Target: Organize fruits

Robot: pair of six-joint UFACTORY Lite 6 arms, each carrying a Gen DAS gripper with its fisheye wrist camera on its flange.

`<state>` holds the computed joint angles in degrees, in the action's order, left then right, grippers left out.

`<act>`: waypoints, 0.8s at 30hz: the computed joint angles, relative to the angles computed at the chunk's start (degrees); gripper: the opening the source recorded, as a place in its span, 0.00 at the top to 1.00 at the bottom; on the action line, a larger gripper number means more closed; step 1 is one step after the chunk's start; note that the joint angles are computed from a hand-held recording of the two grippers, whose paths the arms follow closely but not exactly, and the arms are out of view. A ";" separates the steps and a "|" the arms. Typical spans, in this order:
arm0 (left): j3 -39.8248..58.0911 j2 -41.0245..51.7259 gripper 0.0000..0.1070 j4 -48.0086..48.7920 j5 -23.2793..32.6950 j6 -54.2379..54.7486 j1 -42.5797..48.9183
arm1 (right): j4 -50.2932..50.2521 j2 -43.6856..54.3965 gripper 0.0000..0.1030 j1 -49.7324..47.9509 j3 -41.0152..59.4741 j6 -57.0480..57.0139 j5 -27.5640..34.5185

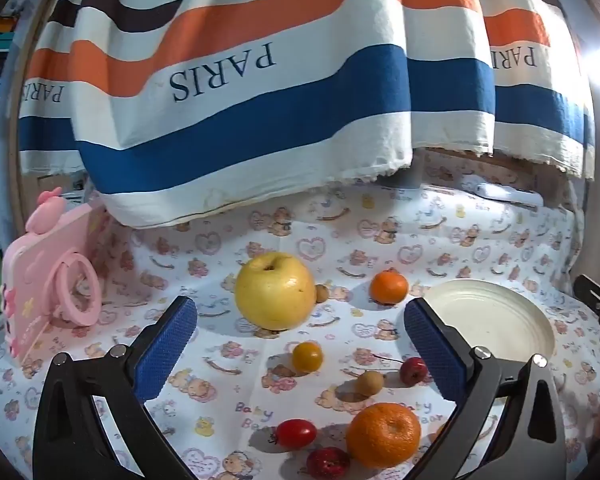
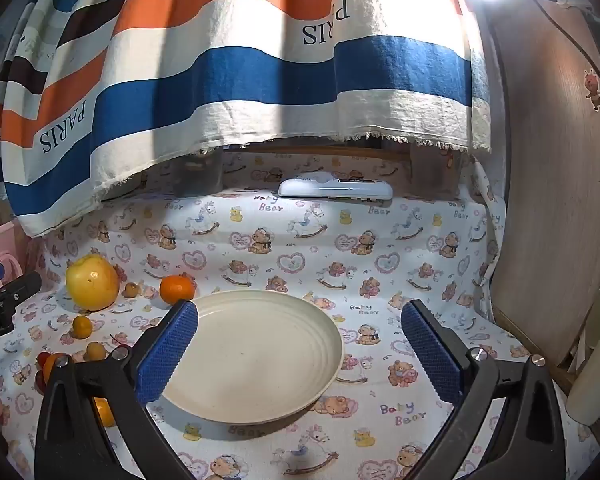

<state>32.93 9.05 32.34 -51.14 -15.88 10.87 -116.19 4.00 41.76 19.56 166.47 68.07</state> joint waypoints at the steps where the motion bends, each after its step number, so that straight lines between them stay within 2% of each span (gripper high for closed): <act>1: -0.34 -0.31 0.04 -1.56 0.24 0.81 -0.51 | -0.03 -0.37 0.00 -0.14 -0.05 -0.08 -0.50; 4: -2.47 -1.75 0.04 -3.50 -1.42 3.63 -1.38 | -0.48 -1.09 0.00 -0.54 -0.39 -0.28 -0.84; 6: -2.53 -1.45 0.04 -0.36 -2.84 1.34 -0.08 | -0.26 -1.48 0.00 -0.33 -0.85 -0.21 -0.11; 15: -1.51 -1.15 0.04 1.56 -1.40 2.26 -0.84 | -0.83 1.61 0.01 0.84 0.90 0.79 0.46; 24: -1.36 -1.17 0.04 2.44 -1.44 1.96 -0.40 | -2.61 -0.85 0.01 0.15 -0.76 0.25 -0.40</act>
<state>31.57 7.88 34.78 -52.58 -13.92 10.47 -118.80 3.15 41.91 18.80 166.73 67.67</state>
